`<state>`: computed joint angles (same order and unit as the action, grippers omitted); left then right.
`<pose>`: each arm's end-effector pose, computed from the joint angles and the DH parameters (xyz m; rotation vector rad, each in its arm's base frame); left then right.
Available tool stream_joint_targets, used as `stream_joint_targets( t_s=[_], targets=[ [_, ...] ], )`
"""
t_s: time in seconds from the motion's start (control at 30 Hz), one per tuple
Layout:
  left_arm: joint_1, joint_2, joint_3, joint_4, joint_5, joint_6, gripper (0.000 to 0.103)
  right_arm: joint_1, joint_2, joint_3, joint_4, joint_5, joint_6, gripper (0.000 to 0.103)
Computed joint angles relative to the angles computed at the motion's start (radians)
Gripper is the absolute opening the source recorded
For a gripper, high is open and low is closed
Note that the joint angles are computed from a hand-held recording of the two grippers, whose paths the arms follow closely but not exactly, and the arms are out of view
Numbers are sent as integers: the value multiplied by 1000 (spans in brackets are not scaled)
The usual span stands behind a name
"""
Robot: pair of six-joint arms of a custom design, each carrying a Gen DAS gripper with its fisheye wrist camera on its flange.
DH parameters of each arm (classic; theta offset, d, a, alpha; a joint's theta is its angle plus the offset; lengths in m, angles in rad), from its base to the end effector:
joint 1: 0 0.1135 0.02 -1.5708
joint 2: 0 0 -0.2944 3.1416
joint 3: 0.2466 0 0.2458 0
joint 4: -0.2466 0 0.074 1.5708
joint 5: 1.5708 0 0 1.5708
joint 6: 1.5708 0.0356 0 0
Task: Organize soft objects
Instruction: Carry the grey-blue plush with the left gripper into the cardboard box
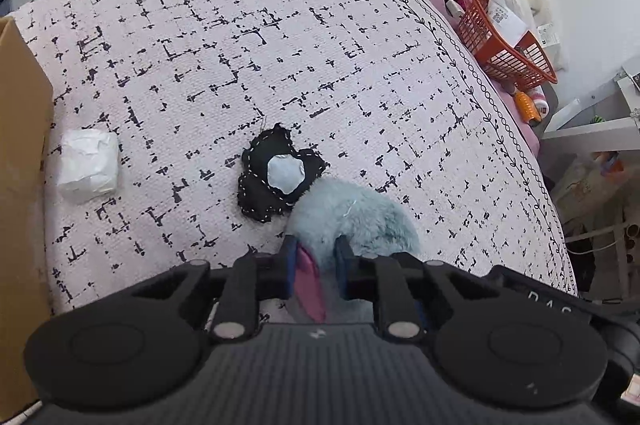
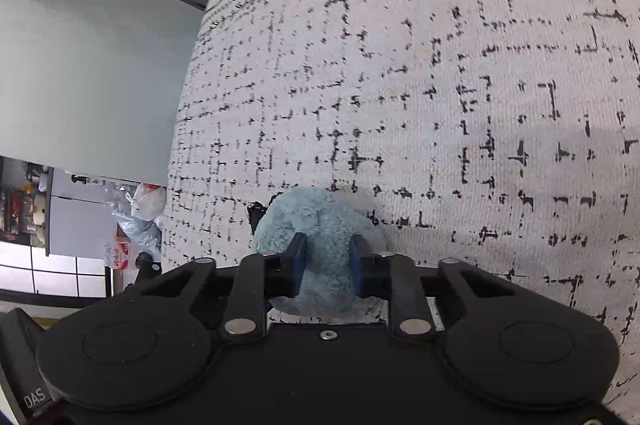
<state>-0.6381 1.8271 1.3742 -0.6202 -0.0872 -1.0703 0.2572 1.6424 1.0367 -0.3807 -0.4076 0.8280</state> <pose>0.3131 -0.2283 0.2517 -0.6118 2.6466 -0.4426 0.3156 0.0976 0.2318 0.6007 2.6450 0.8996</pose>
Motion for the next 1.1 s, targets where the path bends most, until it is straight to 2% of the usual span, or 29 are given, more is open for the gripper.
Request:
stream_joint_targets(
  t_s=[0.4, 0.7, 1.1],
  targets=[
    [-29, -103, -4, -61, -89, 0, 18, 24, -92, -13, 32, -27, -32, 19],
    [-33, -239, -42, -128, -158, -1, 18, 95, -152, -10, 64, -43, -26, 19],
    [-12, -405, -107, -190, -199, 1, 18, 221, -200, 10, 94, 8, -11, 19]
  ],
)
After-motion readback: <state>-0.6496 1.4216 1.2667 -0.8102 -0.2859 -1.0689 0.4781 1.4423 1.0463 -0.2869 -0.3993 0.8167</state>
